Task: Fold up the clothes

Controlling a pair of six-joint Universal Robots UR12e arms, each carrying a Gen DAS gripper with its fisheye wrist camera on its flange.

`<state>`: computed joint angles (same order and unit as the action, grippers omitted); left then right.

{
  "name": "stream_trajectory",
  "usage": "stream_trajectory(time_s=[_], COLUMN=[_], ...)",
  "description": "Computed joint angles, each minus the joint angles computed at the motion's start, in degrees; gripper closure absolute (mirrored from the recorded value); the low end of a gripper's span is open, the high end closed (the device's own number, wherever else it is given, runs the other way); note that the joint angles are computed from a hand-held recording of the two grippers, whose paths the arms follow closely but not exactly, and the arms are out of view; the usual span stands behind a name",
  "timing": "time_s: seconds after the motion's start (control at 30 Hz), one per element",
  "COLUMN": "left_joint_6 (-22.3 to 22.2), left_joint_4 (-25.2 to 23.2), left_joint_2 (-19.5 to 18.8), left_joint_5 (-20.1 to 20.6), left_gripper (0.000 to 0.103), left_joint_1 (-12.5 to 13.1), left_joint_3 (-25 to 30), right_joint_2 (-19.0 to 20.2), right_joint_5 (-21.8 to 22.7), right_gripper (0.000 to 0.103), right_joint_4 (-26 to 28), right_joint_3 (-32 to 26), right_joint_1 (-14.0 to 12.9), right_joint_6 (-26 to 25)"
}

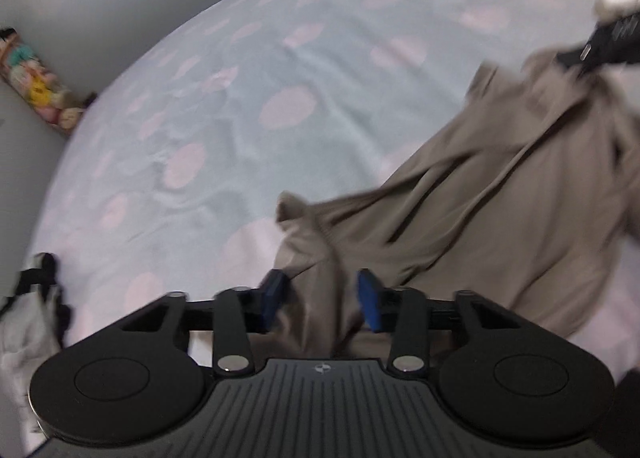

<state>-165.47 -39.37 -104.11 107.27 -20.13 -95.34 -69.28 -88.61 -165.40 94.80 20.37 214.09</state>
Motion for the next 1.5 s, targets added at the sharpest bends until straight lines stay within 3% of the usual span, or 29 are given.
stream_trajectory(time_s=[0.1, 0.33, 0.47, 0.7, 0.8, 0.87, 0.97, 1.0, 1.03, 1.13, 1.23, 1.4, 1.5], left_joint_6=[-0.98, -5.53, -8.88, -15.28, -15.01, -15.83, -19.06, -19.61, -19.84, -20.55, -22.03, -21.68, -21.78], left_joint_4=[-1.12, -4.11, -4.92, -6.22, -6.62, -7.75, -9.88, -10.25, -10.36, -8.17, -5.33, -4.75, -4.98], left_joint_2=[0.52, 2.02, 2.57, 3.81, 3.07, 2.06, 0.76, 0.5, 0.35, 0.92, 2.12, 3.69, 4.07], left_joint_5=[0.72, 1.57, -0.11, -15.45, -17.1, -17.42, -20.38, -20.72, -20.54, -18.94, -16.53, -13.05, -13.0], left_gripper=[0.081, 0.086, 0.086, 0.083, 0.072, 0.07, 0.074, 0.086, 0.095, 0.099, 0.099, 0.099, 0.099], left_joint_1=[0.71, 3.97, 5.77, 10.07, 10.41, 10.47, 11.28, 11.36, 11.3, 11.18, 11.73, 12.64, 13.04], left_joint_3=[-0.03, 0.35, 0.33, 0.41, 1.37, 2.3, 3.01, 3.08, 3.06, 2.1, 1.08, 0.49, 0.13], right_joint_2=[0.07, 0.06, 0.02, 0.06, 0.12, 0.16, 0.12, 0.06, -0.05, -0.52, -0.85, -1.33, -1.89], right_joint_5=[0.27, 0.46, 0.5, 0.57, 0.63, 0.73, 0.86, 0.95, 0.88, 0.28, 0.96, 3.06, 5.49], right_gripper=[0.092, 0.091, 0.091, 0.091, 0.09, 0.09, 0.091, 0.091, 0.093, 0.094, 0.091, 0.085, 0.085], right_joint_4=[0.05, 0.36, 0.48, 0.78, 1.12, 1.38, 1.6, 1.6, 1.58, 0.6, -0.29, 2.1, 4.78], right_joint_3=[-0.03, -0.08, -0.11, -0.15, -0.3, -0.39, -0.37, -0.31, -0.25, 0.19, 0.61, 0.0, -1.21], right_joint_1=[-0.06, -0.03, -0.04, -0.12, -0.12, -0.13, -0.15, -0.2, -0.18, 0.08, -0.02, -0.76, -1.43], right_joint_6=[-0.05, 0.14, 0.11, 0.27, 0.12, -0.01, -0.16, -0.24, -0.42, -0.89, -0.54, -1.08, -7.21])
